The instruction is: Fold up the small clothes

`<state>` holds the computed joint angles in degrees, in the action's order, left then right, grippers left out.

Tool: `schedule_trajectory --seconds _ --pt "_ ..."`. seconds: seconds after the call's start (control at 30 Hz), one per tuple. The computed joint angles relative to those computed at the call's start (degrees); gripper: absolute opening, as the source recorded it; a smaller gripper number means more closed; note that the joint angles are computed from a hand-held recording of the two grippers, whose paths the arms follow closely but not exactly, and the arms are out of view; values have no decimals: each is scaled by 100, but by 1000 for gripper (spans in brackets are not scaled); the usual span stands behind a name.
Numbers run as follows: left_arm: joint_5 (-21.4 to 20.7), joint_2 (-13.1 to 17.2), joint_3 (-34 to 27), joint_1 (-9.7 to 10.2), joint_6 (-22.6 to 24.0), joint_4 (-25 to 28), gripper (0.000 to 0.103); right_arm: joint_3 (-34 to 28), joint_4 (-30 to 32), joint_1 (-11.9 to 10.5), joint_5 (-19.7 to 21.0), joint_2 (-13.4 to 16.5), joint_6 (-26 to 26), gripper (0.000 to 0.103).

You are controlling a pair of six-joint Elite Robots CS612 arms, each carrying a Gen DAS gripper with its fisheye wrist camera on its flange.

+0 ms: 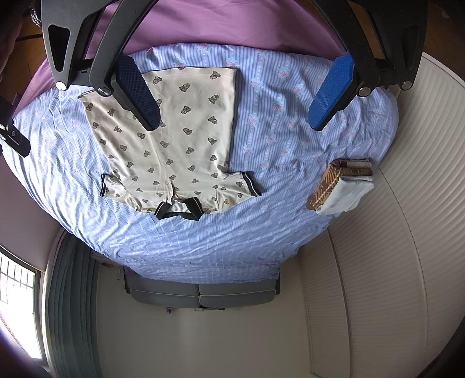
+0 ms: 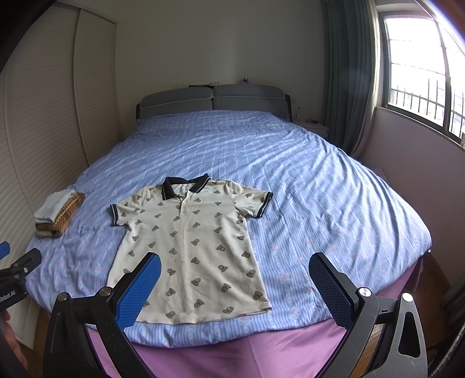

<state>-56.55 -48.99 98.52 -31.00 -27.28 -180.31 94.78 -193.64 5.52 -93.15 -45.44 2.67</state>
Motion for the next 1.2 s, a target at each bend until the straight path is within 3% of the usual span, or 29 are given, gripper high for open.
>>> schedule_trajectory --seconds 1.2 --pt "-30 -31 64 -40 -69 18 103 72 -35 4 6 -59 -6 102"
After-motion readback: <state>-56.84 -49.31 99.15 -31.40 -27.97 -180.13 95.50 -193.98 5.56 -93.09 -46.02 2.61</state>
